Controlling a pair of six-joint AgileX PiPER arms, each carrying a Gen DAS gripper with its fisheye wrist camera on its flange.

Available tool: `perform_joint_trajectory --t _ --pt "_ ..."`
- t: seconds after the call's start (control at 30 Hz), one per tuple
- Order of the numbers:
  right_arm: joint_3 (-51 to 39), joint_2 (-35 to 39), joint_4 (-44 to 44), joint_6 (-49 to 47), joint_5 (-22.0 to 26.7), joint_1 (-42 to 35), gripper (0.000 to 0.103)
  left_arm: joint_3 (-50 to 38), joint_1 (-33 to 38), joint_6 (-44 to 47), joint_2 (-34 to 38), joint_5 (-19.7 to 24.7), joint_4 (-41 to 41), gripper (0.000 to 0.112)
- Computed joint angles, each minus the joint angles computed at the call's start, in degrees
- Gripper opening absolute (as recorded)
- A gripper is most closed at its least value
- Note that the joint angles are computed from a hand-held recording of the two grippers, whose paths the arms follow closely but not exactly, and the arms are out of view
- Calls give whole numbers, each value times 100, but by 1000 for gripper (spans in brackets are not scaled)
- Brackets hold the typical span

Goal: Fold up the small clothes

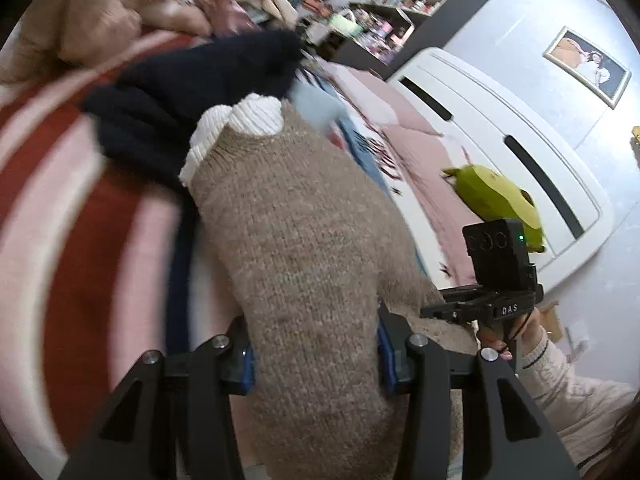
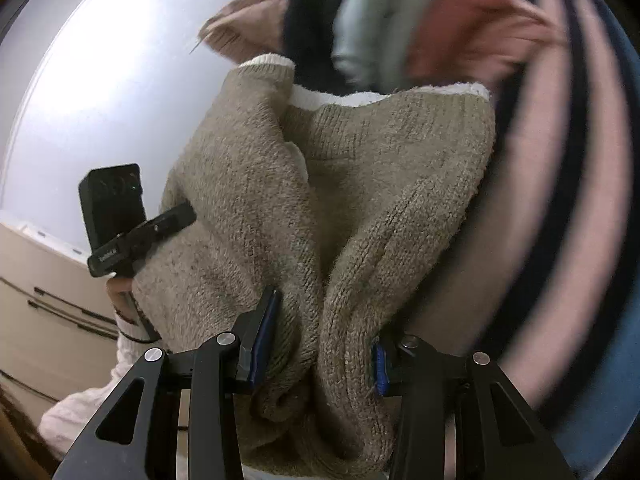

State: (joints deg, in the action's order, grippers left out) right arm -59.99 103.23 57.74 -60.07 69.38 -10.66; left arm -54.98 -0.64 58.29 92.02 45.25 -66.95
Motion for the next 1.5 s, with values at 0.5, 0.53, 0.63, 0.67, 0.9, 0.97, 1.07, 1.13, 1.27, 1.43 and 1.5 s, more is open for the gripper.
perform_joint_trajectory --t 0.5,0.53,0.63,0.67,0.9,0.97,1.07,1.13,1.27,1.43,1.5 --pt "-3512 2057 214 2310 -1209 3359 32 -2054 3342 364 1371 1332 1185 43" --pt "-3674 2158 205 2391 -1190 3413 32 -2221 3442 337 1519 1388 1221 43" --pt "-3864 2378 327 2477 -1138 3507 32 -2584 3645 265 1977 1549 1249 46" --pt "-3680 2302 349 2397 -1102 3474 32 -2689 3666 137 2137 1561 1334 49" --pt "-3681 2311 316 2275 -955 3363 35 -2241 3661 60 1853 1080 1476 64" --pt "-3772 2279 228 2366 -900 3360 35 -2091 3575 -156 1643 881 1725 65" --pt "-3633 2054 189 2441 -935 3394 41 -1801 3493 -423 1258 561 2002 65" --pt "-3229 1776 248 2225 -964 3308 41 -1774 3450 -744 1133 497 2290 65" --pt "-2650 1452 274 1891 -1076 3198 41 -1486 3336 -1008 657 276 2521 65" --pt "-1379 566 387 1102 -1176 2715 41 -885 3115 -1417 -375 74 2612 65" --pt "-801 70 352 761 -1275 2442 41 -658 2811 -1677 -807 -27 2823 65"
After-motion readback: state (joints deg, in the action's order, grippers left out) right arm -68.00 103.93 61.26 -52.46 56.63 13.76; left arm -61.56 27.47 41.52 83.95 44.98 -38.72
